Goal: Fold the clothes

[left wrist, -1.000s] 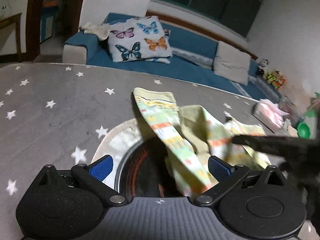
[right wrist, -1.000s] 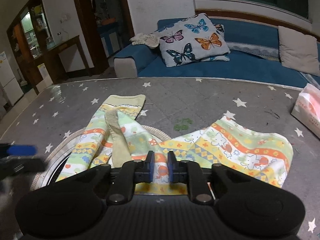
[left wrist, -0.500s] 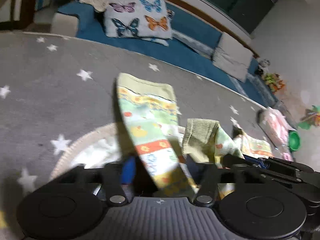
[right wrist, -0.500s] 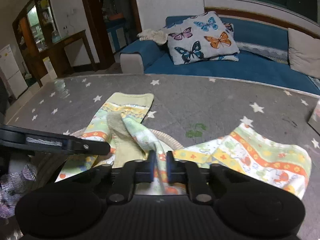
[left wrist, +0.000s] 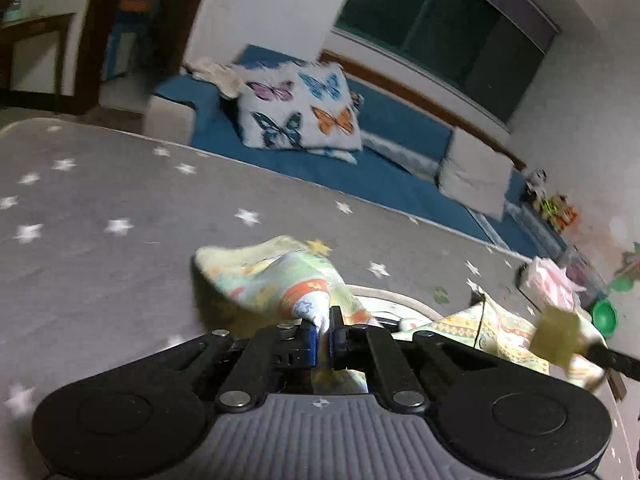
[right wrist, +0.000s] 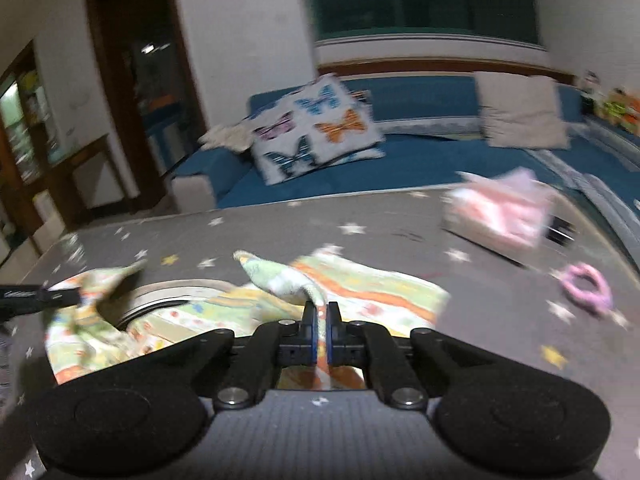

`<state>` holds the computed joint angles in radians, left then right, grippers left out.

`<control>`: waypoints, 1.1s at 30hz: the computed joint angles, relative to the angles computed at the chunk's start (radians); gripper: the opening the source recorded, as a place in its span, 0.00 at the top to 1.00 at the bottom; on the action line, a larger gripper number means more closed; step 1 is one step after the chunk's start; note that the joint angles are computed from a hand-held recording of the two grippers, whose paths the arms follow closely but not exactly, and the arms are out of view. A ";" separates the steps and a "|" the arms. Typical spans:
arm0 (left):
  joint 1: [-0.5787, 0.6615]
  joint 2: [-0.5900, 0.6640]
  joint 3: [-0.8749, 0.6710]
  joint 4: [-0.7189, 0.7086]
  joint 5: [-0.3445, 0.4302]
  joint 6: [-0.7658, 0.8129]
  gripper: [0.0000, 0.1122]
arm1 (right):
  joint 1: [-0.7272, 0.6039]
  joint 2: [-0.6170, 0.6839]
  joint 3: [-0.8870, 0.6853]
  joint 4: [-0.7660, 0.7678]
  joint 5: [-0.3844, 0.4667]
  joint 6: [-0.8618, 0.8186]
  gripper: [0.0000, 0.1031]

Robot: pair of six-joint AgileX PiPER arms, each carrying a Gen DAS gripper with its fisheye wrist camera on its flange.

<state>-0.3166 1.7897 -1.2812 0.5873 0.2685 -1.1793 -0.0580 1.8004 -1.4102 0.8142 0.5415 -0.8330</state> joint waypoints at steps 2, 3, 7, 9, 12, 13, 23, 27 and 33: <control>-0.003 -0.077 0.088 0.088 -0.007 -0.096 0.95 | -0.063 -0.048 0.066 0.051 0.000 -0.045 0.97; -0.007 -0.114 0.128 0.121 -0.002 -0.131 0.95 | -0.094 -0.069 0.095 0.075 0.004 -0.066 0.97; -0.015 -0.245 0.272 0.139 0.003 -0.174 0.96 | -0.211 -0.128 0.179 0.149 0.052 -0.139 0.97; -0.027 -0.304 0.330 0.087 0.021 -0.134 0.96 | -0.255 -0.146 0.208 0.167 0.080 -0.163 0.97; -0.056 -0.402 0.424 0.022 0.046 -0.085 0.96 | -0.332 -0.182 0.266 0.193 0.123 -0.207 0.97; -0.068 -0.436 0.455 0.005 0.055 -0.074 0.96 | -0.361 -0.195 0.287 0.200 0.140 -0.223 0.97; -0.170 -0.557 0.621 -0.075 0.159 -0.053 0.91 | -0.560 -0.233 0.437 0.100 0.198 -0.205 0.91; -0.182 -0.598 0.618 -0.057 0.228 -0.030 0.84 | -0.598 -0.263 0.459 0.041 0.169 -0.177 0.86; -0.259 -0.641 0.576 0.095 0.323 -0.115 0.82 | -0.593 -0.334 0.472 0.081 0.126 -0.255 0.85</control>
<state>-0.5755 1.1486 -0.7054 0.6820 0.5916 -1.2941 -0.6506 1.4668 -0.9386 0.8954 0.6676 -1.0878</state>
